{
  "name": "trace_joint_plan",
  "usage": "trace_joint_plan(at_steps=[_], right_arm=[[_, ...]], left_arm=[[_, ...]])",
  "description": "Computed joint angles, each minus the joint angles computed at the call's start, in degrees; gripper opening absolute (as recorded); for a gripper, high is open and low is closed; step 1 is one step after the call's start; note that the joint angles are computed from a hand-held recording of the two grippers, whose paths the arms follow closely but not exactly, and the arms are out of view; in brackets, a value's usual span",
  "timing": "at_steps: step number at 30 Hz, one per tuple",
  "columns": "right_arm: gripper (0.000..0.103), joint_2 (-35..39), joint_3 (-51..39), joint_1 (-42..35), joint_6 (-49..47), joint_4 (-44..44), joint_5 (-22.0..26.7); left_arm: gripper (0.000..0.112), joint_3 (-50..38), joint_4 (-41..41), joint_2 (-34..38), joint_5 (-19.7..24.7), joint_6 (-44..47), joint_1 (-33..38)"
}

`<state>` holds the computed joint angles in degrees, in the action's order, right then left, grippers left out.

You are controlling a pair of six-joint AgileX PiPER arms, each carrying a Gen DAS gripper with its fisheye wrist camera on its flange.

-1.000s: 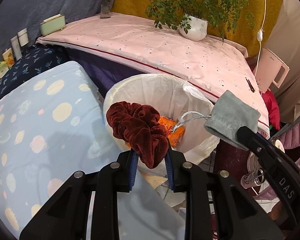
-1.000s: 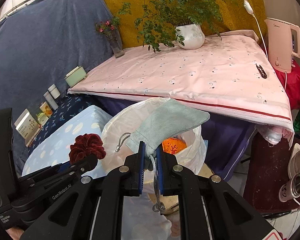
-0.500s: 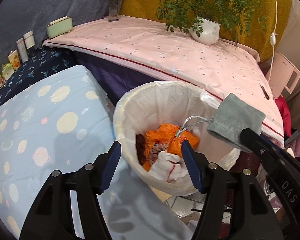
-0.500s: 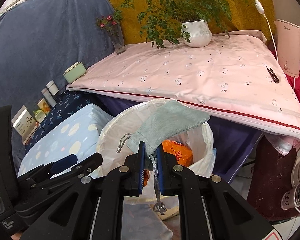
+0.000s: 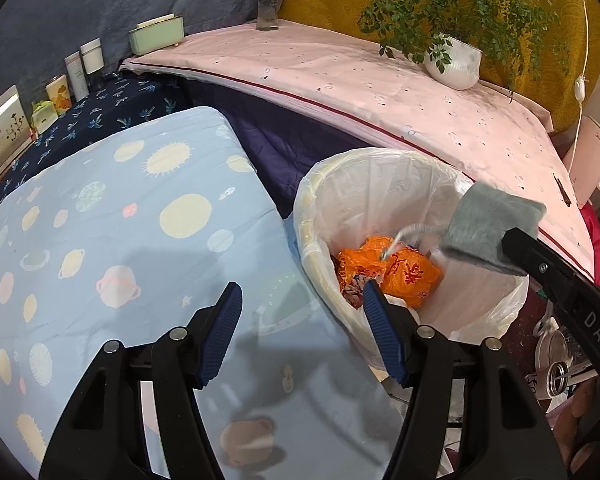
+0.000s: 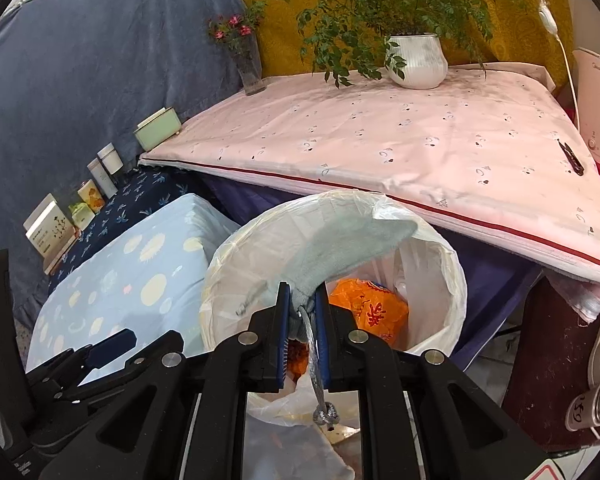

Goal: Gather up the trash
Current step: 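Open both tools to drop the scrunchie and pouch into the bin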

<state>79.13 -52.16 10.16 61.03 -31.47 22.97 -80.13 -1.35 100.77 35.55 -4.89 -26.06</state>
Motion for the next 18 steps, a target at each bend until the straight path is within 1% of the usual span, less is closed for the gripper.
trace_joint_plan(at_steps=[6,7,9,10,14,18], right_arm=[[0.015,0.9,-0.7,0.6,1.8,-1.6,0.2],[0.015,1.0,-0.7,0.5,1.4,-1.2,0.1],[0.017,0.8,-0.6,0.8,1.8,-1.6,0.5],[0.019,0.6,-0.6,0.9,1.5,-1.4,0.7],[0.025,-0.3,-0.5,1.1,1.0,-1.0,1.8],[0.037,-1.6,-0.4,1.7,0.2,-0.7,3.2]], left_arm=[[0.059,1.0,0.4,-0.6,-0.5,-0.2,0.3],[0.06,1.1,0.4,-0.7,-0.5,-0.3,0.3],[0.068,1.6,0.9,-1.0,-0.6,-0.9,0.4],[0.072,2.2,1.4,-1.4,-1.0,-1.5,0.3],[0.072,3.6,2.4,-2.7,-1.4,-2.3,0.4],[0.073,5.2,3.7,-4.5,-1.5,-3.4,0.4]])
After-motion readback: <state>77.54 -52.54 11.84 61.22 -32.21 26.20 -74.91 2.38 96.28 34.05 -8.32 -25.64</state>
